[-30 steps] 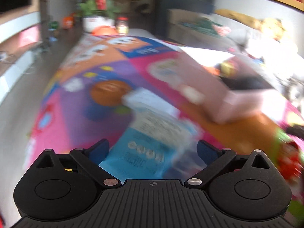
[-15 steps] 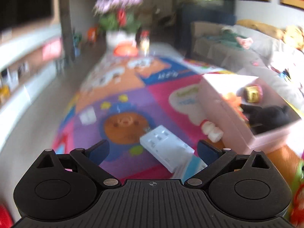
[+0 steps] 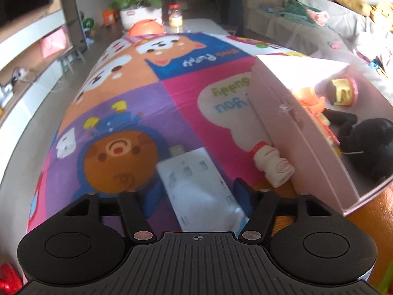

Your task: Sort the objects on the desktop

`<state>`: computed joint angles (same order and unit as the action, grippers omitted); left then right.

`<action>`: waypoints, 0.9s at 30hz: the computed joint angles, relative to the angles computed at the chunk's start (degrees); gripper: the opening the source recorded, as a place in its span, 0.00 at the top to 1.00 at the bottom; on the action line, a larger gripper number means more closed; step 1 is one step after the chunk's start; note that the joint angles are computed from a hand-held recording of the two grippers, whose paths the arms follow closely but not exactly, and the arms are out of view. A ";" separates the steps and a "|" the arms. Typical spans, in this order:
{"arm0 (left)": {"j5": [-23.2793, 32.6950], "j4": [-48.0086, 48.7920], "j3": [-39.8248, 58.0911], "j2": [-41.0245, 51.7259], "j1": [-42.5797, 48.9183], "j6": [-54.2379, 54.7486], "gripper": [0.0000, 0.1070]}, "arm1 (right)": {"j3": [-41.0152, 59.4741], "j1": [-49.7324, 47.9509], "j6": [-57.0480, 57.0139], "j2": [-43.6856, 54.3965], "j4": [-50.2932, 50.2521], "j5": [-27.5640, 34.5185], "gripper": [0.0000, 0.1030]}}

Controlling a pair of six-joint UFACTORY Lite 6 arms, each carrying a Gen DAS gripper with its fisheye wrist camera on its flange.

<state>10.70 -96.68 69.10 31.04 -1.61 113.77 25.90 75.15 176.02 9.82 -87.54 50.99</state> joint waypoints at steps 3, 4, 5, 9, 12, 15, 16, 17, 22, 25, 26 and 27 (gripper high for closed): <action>1.32 -9.59 -3.88 -3.82 0.33 11.11 0.50 | -0.16 -0.03 0.08 -0.06 -0.14 -0.19 0.00; 2.04 -14.16 -5.54 -5.61 0.55 16.19 0.51 | -0.35 0.02 0.24 -0.21 -0.25 -0.23 0.00; 3.19 -19.11 -7.98 -8.22 0.94 21.81 0.50 | -0.59 0.04 0.51 -0.38 -0.47 -0.30 0.00; 9.79 -18.04 -18.34 -21.69 4.25 23.38 0.51 | -0.82 -0.34 -0.35 -0.79 -0.83 -0.93 0.00; 17.89 -4.23 -25.23 -33.00 8.30 12.11 0.51 | -0.09 -0.86 -2.91 -0.67 -0.09 -1.54 0.00; 25.90 5.94 -31.23 -42.58 11.47 4.68 0.51 | 0.76 -1.10 -5.21 -0.28 1.07 -1.81 0.00; 27.62 7.39 -33.40 -45.58 12.11 4.15 0.50 | 0.90 -1.06 -5.49 -0.24 1.33 -1.80 0.00; 28.64 8.36 -35.12 -47.89 12.52 3.81 0.50 | 0.82 -1.04 -5.51 -0.33 1.33 -1.80 0.00; 27.13 4.35 -41.69 -55.25 12.47 10.68 0.50 | 0.83 -1.04 -5.55 -0.34 1.38 -1.78 0.00; 23.89 0.85 -39.80 -53.98 13.10 11.38 0.62 | 0.81 -1.02 -5.56 -0.37 1.40 -1.77 0.00; 25.36 2.38 -38.60 -53.42 14.92 9.41 0.62 | 0.84 -1.04 -5.67 -0.35 1.45 -1.79 0.00; 27.42 4.48 -37.40 -53.11 16.87 7.06 0.60 | 0.87 -1.07 -5.76 -0.34 1.48 -1.78 0.00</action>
